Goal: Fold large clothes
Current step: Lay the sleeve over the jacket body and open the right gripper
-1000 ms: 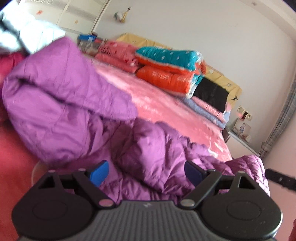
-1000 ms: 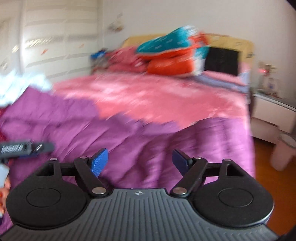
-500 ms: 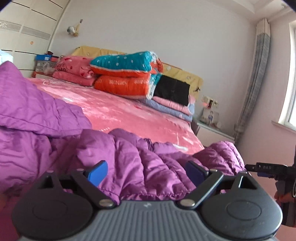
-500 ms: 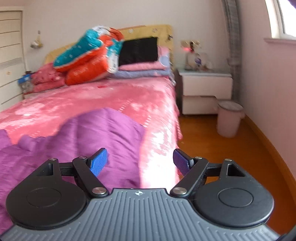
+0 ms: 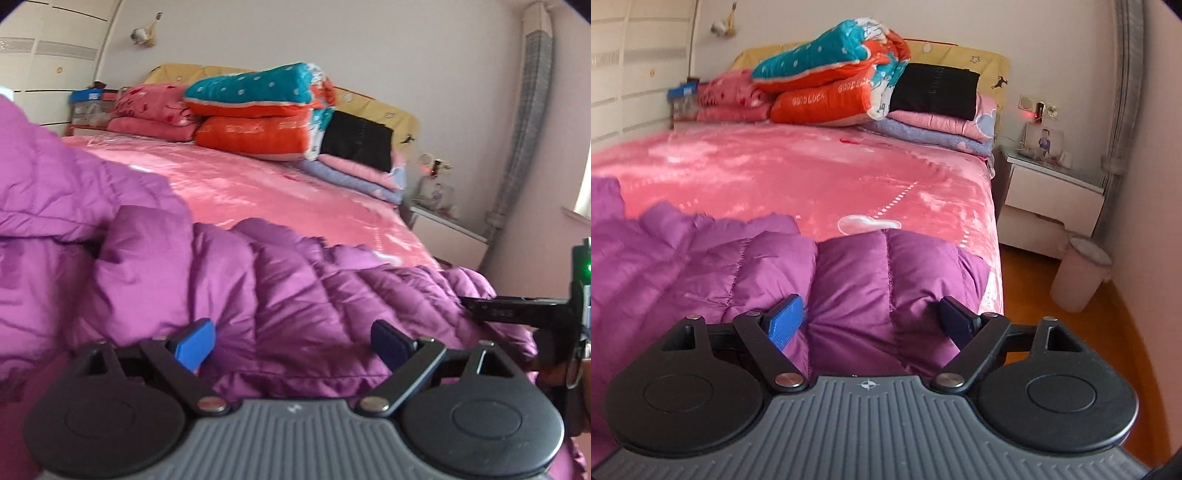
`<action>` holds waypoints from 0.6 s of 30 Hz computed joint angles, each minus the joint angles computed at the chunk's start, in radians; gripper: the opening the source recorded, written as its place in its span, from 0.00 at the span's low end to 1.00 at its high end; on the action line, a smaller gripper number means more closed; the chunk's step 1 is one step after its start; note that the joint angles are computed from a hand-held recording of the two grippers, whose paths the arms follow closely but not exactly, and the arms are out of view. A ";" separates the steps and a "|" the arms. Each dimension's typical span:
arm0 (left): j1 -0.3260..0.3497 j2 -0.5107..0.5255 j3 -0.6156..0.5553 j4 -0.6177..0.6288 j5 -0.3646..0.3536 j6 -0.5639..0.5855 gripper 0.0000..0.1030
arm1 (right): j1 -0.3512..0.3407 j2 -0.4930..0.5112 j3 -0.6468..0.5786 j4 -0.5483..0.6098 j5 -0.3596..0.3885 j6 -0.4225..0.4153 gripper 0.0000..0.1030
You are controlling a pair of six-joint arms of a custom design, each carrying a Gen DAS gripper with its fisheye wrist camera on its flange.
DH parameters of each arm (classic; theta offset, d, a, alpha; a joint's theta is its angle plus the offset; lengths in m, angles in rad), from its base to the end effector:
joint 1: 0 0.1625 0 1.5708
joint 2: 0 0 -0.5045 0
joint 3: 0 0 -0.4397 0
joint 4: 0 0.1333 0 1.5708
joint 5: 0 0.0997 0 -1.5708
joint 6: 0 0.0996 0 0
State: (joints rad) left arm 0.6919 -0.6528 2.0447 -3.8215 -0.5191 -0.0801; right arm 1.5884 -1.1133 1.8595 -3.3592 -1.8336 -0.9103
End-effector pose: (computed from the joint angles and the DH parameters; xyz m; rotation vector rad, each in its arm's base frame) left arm -0.3076 -0.5403 0.0795 0.3102 2.2066 -1.4515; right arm 0.1194 -0.6770 0.3542 0.8598 -2.1023 1.0435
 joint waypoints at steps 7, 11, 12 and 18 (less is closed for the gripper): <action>0.006 -0.009 0.003 0.079 0.044 -0.079 0.88 | -0.024 -0.055 -0.036 0.091 0.048 0.171 1.00; 0.006 -0.006 0.002 0.075 0.048 -0.076 0.88 | -0.032 -0.087 -0.050 0.079 0.084 0.286 1.00; 0.006 -0.003 -0.001 0.073 0.048 -0.073 0.88 | -0.034 -0.093 -0.047 0.088 0.102 0.301 1.00; 0.011 0.000 0.002 0.047 0.034 -0.066 0.89 | -0.014 -0.075 -0.055 0.233 0.154 0.298 0.97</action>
